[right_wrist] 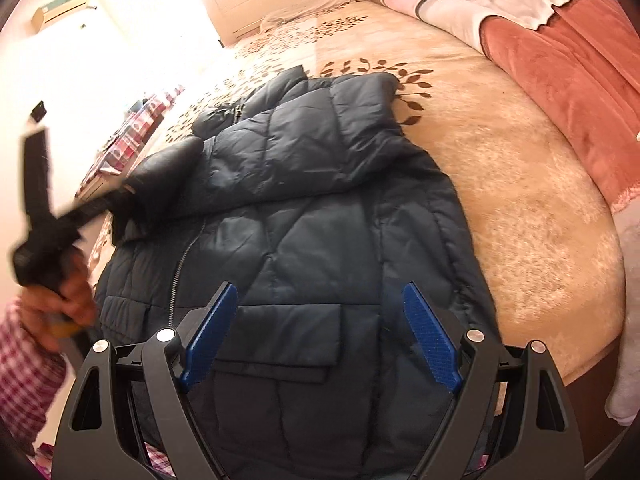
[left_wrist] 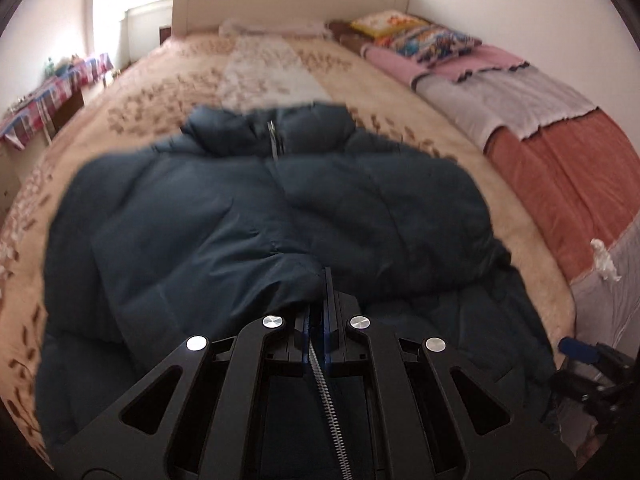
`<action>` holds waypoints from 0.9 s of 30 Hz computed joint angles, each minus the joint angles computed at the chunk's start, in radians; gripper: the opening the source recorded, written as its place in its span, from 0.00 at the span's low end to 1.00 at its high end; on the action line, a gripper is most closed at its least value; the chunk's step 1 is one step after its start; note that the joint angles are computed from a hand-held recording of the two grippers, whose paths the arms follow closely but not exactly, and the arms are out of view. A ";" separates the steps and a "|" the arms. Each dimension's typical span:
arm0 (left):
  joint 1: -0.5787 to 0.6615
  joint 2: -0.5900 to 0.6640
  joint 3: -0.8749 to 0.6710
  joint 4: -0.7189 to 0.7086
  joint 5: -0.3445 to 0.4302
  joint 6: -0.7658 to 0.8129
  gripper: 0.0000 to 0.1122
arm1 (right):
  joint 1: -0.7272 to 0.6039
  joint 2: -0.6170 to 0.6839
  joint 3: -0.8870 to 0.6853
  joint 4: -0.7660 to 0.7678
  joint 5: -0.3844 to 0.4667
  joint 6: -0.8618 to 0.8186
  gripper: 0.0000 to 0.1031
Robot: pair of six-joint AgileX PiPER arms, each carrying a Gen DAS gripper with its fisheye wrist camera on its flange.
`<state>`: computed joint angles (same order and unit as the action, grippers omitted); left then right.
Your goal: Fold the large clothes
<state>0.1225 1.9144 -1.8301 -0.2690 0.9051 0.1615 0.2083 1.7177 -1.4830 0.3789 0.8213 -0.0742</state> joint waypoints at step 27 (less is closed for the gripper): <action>0.440 -0.458 0.588 -0.344 0.111 0.332 0.59 | 0.445 0.423 -0.738 -0.268 0.221 0.058 0.81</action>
